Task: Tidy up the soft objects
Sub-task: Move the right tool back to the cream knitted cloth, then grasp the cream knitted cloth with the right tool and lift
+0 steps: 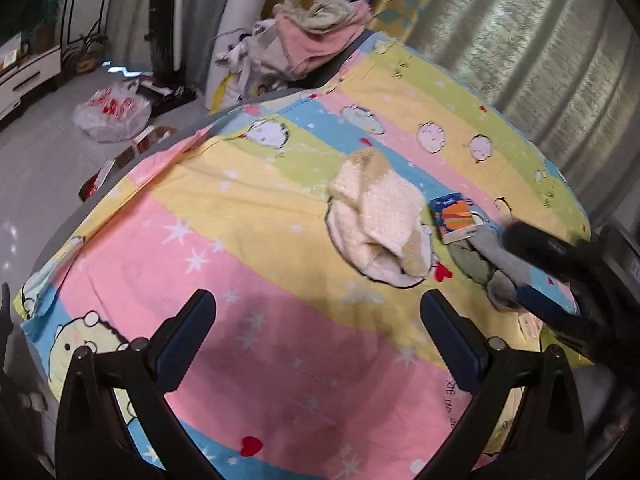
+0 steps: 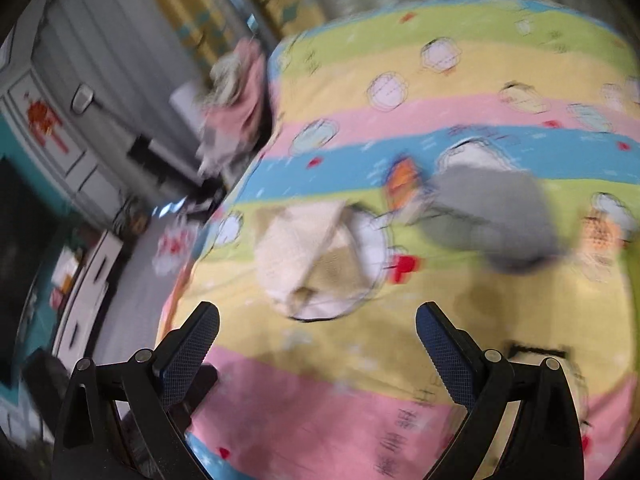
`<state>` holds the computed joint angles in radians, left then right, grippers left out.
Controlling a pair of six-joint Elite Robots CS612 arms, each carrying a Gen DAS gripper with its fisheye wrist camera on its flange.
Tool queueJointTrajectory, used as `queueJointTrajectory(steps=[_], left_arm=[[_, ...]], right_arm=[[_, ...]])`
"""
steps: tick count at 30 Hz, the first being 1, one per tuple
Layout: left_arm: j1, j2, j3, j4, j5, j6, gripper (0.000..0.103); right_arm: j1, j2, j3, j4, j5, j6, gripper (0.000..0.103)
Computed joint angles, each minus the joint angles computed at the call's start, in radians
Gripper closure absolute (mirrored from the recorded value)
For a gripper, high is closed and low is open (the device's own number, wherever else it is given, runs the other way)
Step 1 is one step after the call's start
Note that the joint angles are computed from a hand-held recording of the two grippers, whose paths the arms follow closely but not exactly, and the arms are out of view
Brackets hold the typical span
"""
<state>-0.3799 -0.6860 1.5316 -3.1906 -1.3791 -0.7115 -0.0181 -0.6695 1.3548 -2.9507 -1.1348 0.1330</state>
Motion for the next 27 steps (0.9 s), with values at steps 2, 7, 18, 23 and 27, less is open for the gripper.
queueJointTrajectory(steps=[2, 7, 18, 23, 27], left_arm=[[0.001, -0.004, -0.001, 0.033, 0.021, -0.006, 0.001], [0.018, -0.004, 0.0, 0.039, 0.001, -0.032, 0.001], [0.031, -0.002, -0.003, 0.022, -0.057, -0.049, 0.001], [0.027, -0.005, 0.0, 0.015, -0.047, -0.042, 0.001], [0.022, -0.005, 0.003, -0.003, -0.041, -0.027, 0.001]], right_arm=[[0.015, 0.032, -0.057, 0.059, 0.018, -0.006, 0.004], [0.064, 0.13, -0.255, 0.275, -0.105, -0.068, 0.004], [0.118, 0.227, -0.372, 0.269, -0.352, -0.093, 0.055], [0.085, 0.185, -0.321, 0.272, -0.231, -0.08, 0.076], [0.058, 0.089, -0.166, 0.145, -0.188, -0.089, 0.076]])
